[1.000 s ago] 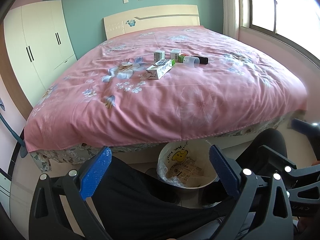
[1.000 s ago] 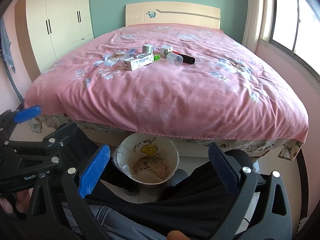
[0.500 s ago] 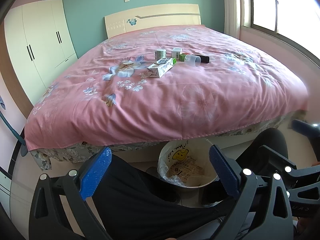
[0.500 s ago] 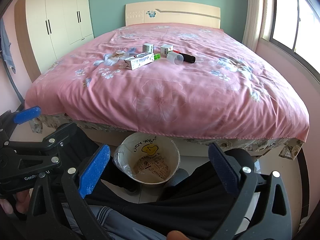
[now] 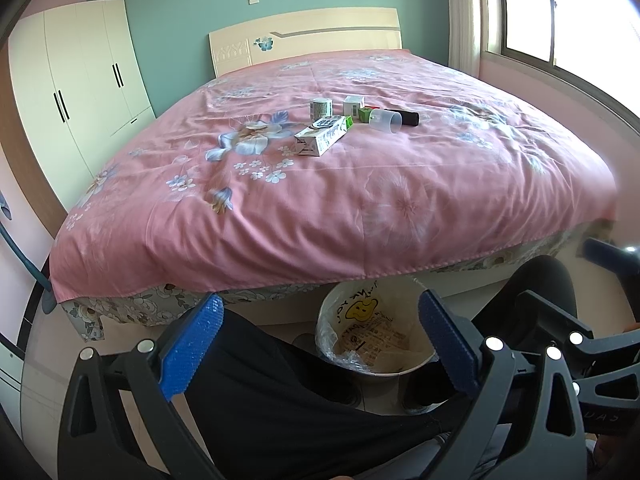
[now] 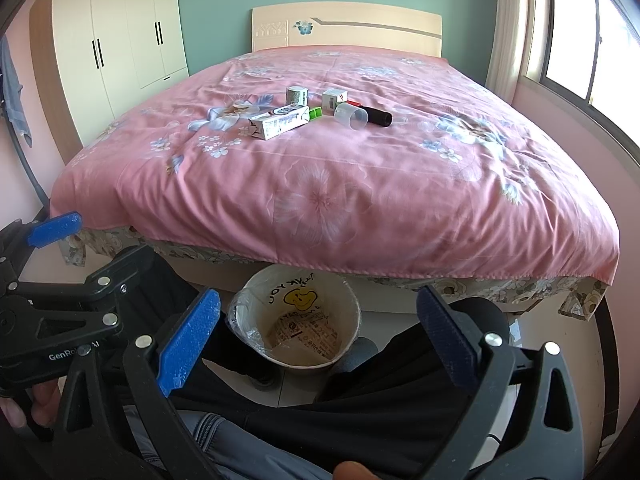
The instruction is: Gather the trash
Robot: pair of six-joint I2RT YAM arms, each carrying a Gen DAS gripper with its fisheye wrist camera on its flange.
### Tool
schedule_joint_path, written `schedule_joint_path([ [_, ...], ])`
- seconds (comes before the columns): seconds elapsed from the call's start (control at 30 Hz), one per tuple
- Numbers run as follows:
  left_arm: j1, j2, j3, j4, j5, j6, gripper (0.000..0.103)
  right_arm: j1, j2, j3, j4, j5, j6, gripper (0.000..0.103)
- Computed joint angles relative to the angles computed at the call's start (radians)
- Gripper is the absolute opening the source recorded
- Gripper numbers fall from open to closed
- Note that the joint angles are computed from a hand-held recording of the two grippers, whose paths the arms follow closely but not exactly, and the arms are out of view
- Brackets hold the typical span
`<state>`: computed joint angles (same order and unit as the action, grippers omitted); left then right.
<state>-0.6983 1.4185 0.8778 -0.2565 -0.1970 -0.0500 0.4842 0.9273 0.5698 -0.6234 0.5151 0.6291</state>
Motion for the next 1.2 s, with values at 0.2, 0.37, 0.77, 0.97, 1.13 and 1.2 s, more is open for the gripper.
schedule_joint_path([
  [0.2,0.0,0.002,0.003,-0.003,0.0,0.0,0.099,-0.001,0.003,0.003,-0.001,-0.001,0.0,0.097],
  [0.37,-0.001,0.002,0.003,-0.002,-0.001,0.0,0.099,0.004,0.008,0.0,0.004,0.001,0.006,0.097],
  [0.77,0.014,0.023,0.018,-0.01,0.014,0.019,0.099,-0.004,0.027,-0.003,0.019,-0.008,0.007,0.097],
  [0.97,0.007,0.059,0.048,-0.022,0.02,0.011,0.099,-0.034,0.042,-0.003,0.037,-0.026,-0.019,0.097],
  [1.13,0.003,0.081,0.067,-0.015,0.009,0.012,0.099,-0.051,0.045,0.0,0.049,-0.037,-0.039,0.097],
  [1.2,0.008,0.092,0.08,-0.017,0.011,0.014,0.099,-0.068,0.061,0.005,0.067,-0.051,-0.058,0.097],
])
